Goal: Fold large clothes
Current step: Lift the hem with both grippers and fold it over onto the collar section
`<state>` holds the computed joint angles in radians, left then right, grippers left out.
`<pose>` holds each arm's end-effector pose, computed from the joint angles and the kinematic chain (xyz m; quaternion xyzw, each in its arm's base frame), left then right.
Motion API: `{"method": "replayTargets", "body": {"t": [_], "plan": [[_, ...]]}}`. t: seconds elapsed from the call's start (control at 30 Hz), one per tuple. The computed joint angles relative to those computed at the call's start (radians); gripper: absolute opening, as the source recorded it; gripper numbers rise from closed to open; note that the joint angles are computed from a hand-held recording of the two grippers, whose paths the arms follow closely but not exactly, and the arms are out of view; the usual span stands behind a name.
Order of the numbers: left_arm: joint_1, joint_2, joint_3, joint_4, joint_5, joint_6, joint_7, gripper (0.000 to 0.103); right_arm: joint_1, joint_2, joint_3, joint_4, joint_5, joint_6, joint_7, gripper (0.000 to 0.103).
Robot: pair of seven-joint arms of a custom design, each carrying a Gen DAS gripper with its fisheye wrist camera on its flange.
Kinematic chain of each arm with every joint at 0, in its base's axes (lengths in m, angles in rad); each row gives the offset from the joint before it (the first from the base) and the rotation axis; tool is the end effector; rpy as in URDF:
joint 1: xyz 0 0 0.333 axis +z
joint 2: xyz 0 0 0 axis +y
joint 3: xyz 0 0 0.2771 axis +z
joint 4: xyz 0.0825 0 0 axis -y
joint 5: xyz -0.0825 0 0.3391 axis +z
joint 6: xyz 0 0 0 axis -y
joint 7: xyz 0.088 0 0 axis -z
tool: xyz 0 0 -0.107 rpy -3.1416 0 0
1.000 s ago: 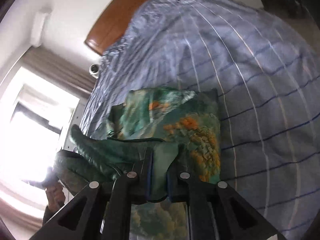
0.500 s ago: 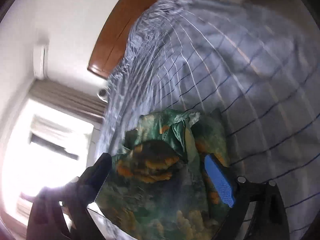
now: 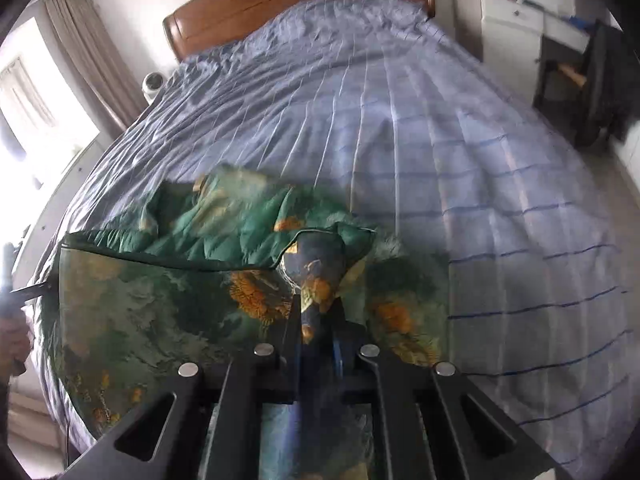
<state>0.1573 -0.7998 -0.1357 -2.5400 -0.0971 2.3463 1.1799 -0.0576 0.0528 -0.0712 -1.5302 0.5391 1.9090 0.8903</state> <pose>0.3422 -0.0031 0.5688 -0.8139 0.4996 -0.2393 0.1752 0.5551 -0.0336 0.6206 -0.8082 0.5044 -0.0486 0.3000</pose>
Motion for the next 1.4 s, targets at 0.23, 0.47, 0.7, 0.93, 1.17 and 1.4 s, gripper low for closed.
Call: {"method": "replayTargets", "body": {"t": [0.23, 0.47, 0.7, 0.93, 1.17, 1.4], "plan": [[0.146, 0.007, -0.129, 0.047, 0.182, 0.139, -0.130, 0.008, 0.019, 0.029, 0.015, 0.146, 0.041, 0.161, 0.004, 0.010], [0.257, 0.181, -0.203, 0.004, 0.353, 0.275, -0.337, 0.009, 0.090, 0.125, 0.075, 0.157, -0.130, 0.399, 0.099, 0.010], [0.283, 0.238, -0.236, -0.098, 0.507, 0.425, -0.468, 0.017, 0.104, 0.155, 0.088, -0.061, -0.269, 0.555, 0.190, 0.010], [0.314, 0.227, -0.250, -0.149, 0.560, 0.530, -0.541, 0.018, 0.094, 0.142, 0.104, -0.149, -0.246, 0.634, 0.203, 0.012], [0.369, 0.234, -0.292, -0.158, 0.549, 0.586, -0.549, 0.019, 0.075, 0.179, 0.117, -0.111, -0.197, 0.605, 0.194, 0.014], [0.362, 0.219, -0.290, -0.168, 0.506, 0.586, -0.515, 0.021, 0.069, 0.180, 0.120, -0.099, -0.184, 0.582, 0.190, 0.016]]}}
